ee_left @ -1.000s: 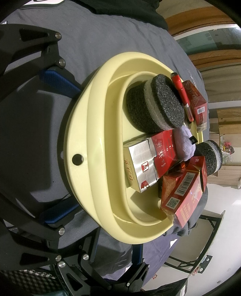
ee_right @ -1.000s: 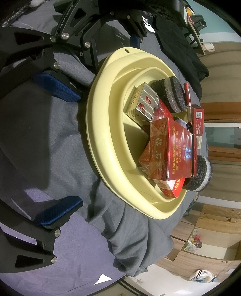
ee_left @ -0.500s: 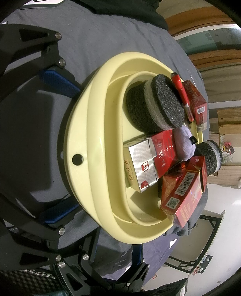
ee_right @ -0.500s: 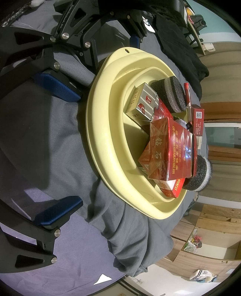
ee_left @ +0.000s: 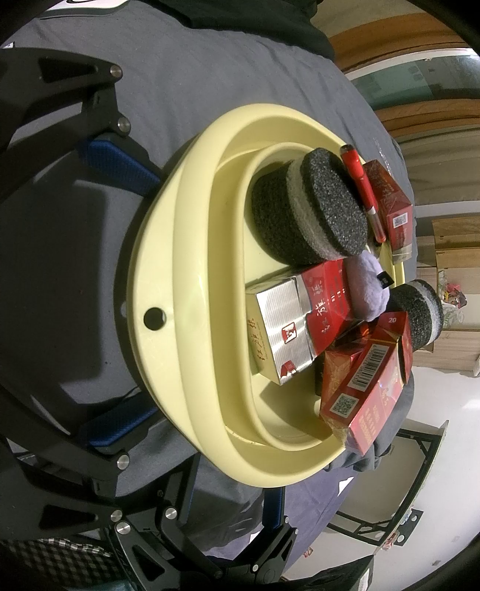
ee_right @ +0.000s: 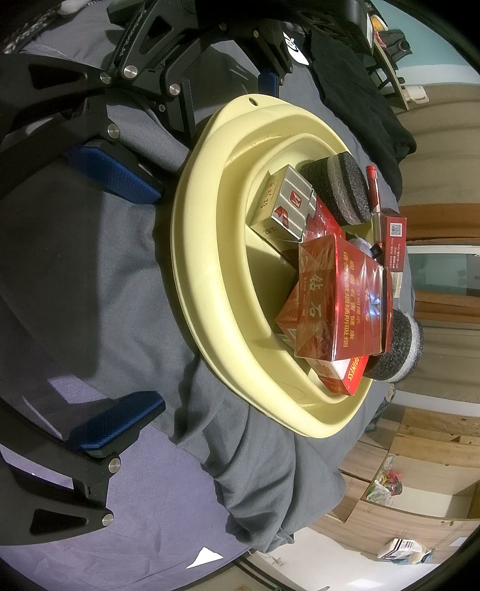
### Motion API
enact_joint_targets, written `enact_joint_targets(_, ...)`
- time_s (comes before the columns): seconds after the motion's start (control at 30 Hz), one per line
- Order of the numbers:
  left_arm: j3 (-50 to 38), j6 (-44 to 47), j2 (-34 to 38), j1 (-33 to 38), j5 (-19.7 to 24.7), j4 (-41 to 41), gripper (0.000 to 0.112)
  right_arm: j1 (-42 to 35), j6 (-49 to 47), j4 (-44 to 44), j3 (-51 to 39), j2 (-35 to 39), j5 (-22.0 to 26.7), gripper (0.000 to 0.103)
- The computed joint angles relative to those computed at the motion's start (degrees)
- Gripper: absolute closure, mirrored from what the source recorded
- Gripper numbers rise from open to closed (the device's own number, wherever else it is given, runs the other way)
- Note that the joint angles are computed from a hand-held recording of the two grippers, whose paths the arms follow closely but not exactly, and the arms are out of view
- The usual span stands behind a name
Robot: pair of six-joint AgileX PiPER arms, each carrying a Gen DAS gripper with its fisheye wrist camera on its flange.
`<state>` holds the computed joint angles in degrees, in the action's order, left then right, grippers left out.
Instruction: Organize rigid objects
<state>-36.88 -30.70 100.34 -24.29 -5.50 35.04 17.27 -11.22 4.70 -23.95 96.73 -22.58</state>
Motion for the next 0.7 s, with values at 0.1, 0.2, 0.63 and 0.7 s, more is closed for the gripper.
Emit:
enact_joint_targets(0.1, 0.01, 0.0, -0.02, 0.0, 0.02, 0.02, 0.009, -0.05, 0.07, -0.09, -0.04, -0.06, 0.1, 0.0)
enact_joint_targets(0.2, -0.01, -0.03, -0.02, -0.03, 0.04, 0.01, 0.009, -0.09, 0.12, -0.18, -0.03, -0.01, 0.03, 0.0)
enact_joint_targets(0.63, 0.06, -0.68, -0.15, 0.09, 0.06, 0.77, 0.009, 0.02, 0.03, 0.03, -0.05, -0.03, 0.08, 0.0)
enact_joint_targets(0.7, 0.06, -0.68, -0.15, 0.09, 0.06, 0.77, 0.009, 0.04, 0.01, 0.08, -0.04, -0.04, 0.09, 0.0)
